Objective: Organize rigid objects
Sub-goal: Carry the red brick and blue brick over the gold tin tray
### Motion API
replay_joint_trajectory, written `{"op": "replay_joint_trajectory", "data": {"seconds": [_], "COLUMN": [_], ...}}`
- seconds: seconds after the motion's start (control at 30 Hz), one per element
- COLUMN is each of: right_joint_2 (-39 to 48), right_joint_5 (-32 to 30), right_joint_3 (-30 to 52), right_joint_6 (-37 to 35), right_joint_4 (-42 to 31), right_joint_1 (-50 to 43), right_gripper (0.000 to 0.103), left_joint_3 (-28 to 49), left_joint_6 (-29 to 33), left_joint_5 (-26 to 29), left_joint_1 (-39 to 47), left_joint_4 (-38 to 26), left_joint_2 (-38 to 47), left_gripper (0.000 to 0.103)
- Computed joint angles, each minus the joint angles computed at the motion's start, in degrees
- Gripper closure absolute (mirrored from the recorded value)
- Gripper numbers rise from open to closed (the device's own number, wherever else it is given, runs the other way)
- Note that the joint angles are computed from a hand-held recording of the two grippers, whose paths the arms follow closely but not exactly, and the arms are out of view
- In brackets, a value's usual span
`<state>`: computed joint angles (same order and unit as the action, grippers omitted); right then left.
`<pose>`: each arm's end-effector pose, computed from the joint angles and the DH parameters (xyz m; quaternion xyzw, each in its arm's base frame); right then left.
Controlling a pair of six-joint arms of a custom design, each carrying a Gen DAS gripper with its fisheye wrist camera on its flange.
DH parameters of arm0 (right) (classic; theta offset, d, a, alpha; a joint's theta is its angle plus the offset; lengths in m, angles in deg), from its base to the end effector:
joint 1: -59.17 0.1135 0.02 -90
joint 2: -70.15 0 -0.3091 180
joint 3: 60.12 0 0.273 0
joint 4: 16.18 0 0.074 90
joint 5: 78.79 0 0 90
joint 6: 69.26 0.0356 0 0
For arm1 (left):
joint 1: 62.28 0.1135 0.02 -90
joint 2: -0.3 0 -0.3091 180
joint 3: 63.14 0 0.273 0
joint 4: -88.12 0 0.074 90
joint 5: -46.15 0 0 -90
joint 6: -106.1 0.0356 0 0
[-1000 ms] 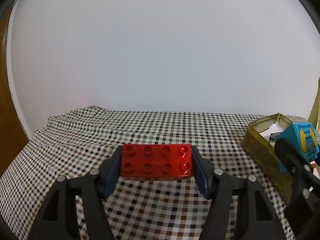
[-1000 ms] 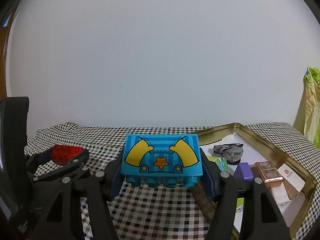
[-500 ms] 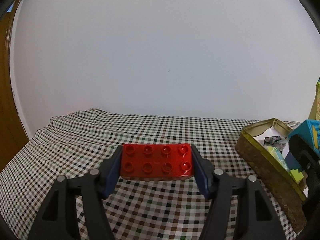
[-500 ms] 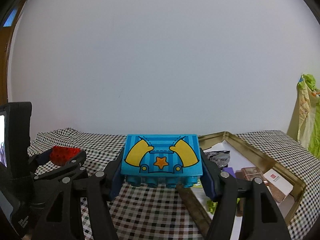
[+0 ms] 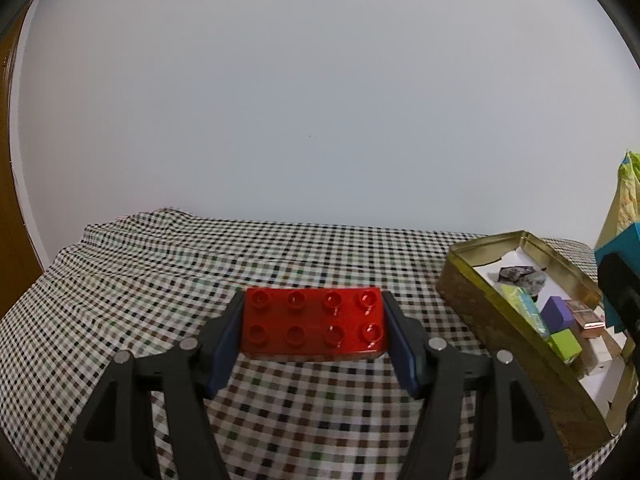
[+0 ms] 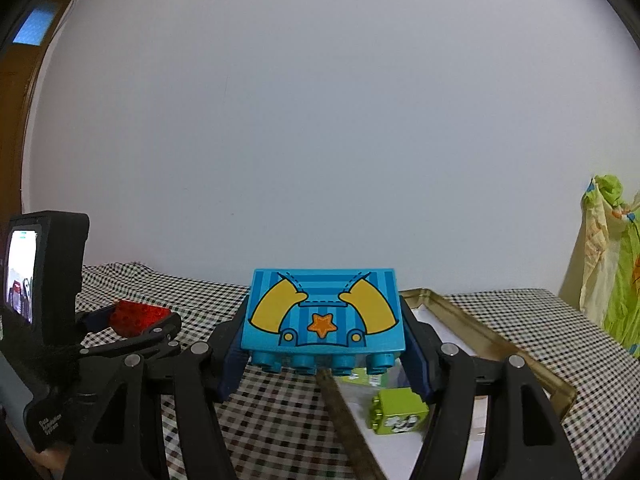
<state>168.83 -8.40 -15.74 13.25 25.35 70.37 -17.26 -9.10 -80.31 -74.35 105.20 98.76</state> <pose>0.3222 0.0760 0.1736 -0.2299 0.7425 0.1529 0.6103 0.3124 -0.0452 0.1428 -0.2388 0.8225 0.1246 0.5010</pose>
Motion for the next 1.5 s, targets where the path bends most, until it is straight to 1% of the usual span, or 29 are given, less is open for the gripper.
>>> {"op": "replay_joint_trajectory", "data": {"seconds": [0.3,0.47,0.77,0.9,1.03,1.2,1.27,1.5], "right_joint_2": [-1.3,-0.3,2.5,4.2,6.7,9.6,9.7,14.1], "right_joint_5": [-3.4,-5.0,-6.3,-5.8,-5.3,-5.9,-5.9,-7.3], "right_joint_3": [-0.6,0.3,4.2,6.0,9.8,14.3,14.6,22.7], "right_joint_6": [1.1,1.1,1.6,1.6,1.8,2.7,2.3,-2.6], "right_joint_4": [0.5,1.4,1.1,1.9,0.1,-2.6,-3.2,-12.5], "right_joint_1": [-4.6,-7.4,-12.2,-14.0,-16.3,-18.8,-19.1,-19.9], "right_gripper": [0.036,0.036,0.036,0.036,0.036,0.036,0.036,0.036], "left_joint_3": [2.2,3.2,5.9,6.7,8.1,11.8,13.4,19.3], "left_joint_6": [-1.4,-1.8,-2.0,-1.8,-0.7,0.6,1.3,1.7], "left_joint_5": [-1.1,-1.6,-2.6,-2.2,-1.8,-0.6,0.0,2.5], "left_joint_1": [-3.5,-5.3,-8.3,-9.0,-10.2,-11.9,-12.6,-15.6], "left_joint_4": [-1.5,-1.7,-1.7,-1.0,-0.3,-1.4,-2.0,-5.3], "left_joint_2": [1.1,1.6,2.9,2.5,3.0,5.3,6.3,10.6], "left_gripper": [0.039,0.039,0.039,0.039,0.039,0.039,0.039,0.039]}}
